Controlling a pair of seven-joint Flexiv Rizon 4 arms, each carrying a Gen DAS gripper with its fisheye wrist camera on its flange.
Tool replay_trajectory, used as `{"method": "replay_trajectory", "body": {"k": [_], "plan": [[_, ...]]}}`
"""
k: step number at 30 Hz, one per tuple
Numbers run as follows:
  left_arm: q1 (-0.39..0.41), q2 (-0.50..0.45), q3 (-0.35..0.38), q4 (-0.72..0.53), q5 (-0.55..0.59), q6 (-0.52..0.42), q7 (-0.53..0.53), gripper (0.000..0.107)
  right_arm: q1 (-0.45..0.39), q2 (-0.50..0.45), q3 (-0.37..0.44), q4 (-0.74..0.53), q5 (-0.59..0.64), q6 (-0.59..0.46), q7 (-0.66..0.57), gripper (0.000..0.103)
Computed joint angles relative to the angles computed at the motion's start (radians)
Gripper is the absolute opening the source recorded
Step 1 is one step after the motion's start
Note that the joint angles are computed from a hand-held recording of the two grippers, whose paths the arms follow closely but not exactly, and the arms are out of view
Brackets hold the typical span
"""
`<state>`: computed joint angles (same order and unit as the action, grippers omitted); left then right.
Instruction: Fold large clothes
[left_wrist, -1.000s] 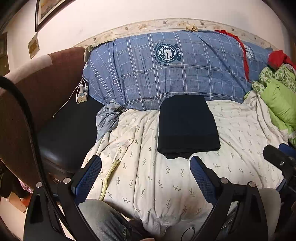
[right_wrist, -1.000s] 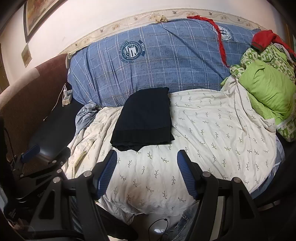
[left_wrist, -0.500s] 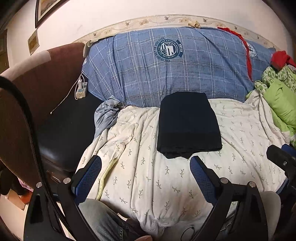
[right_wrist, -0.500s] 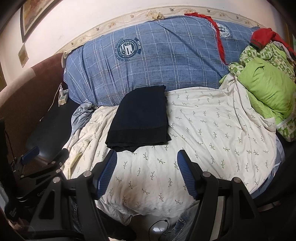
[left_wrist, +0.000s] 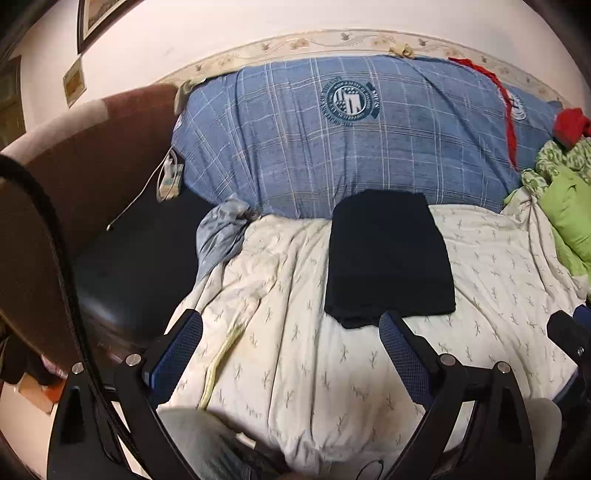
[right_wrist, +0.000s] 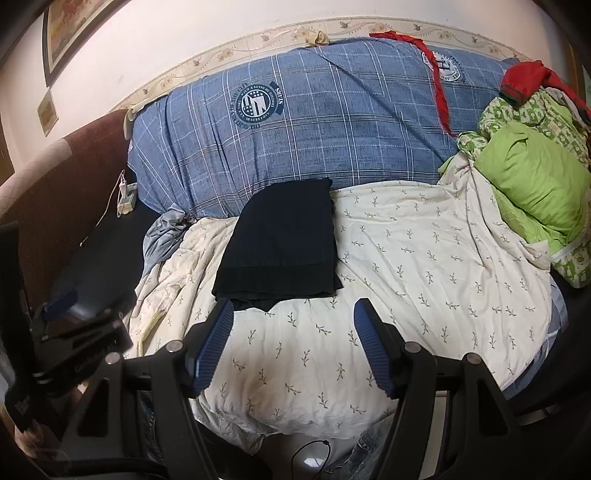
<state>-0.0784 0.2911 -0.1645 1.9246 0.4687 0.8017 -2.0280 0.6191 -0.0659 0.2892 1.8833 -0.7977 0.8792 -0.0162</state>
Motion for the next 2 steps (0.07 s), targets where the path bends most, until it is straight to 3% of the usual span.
{"method": "replay_trajectory", "body": {"k": [2], "plan": [[0.02,-0.022,-0.031,-0.028,0.05,-0.045,-0.026,0.096,-0.002,-0.011,-0.004,-0.003,0.006,-0.004,0.0,0.068]]}}
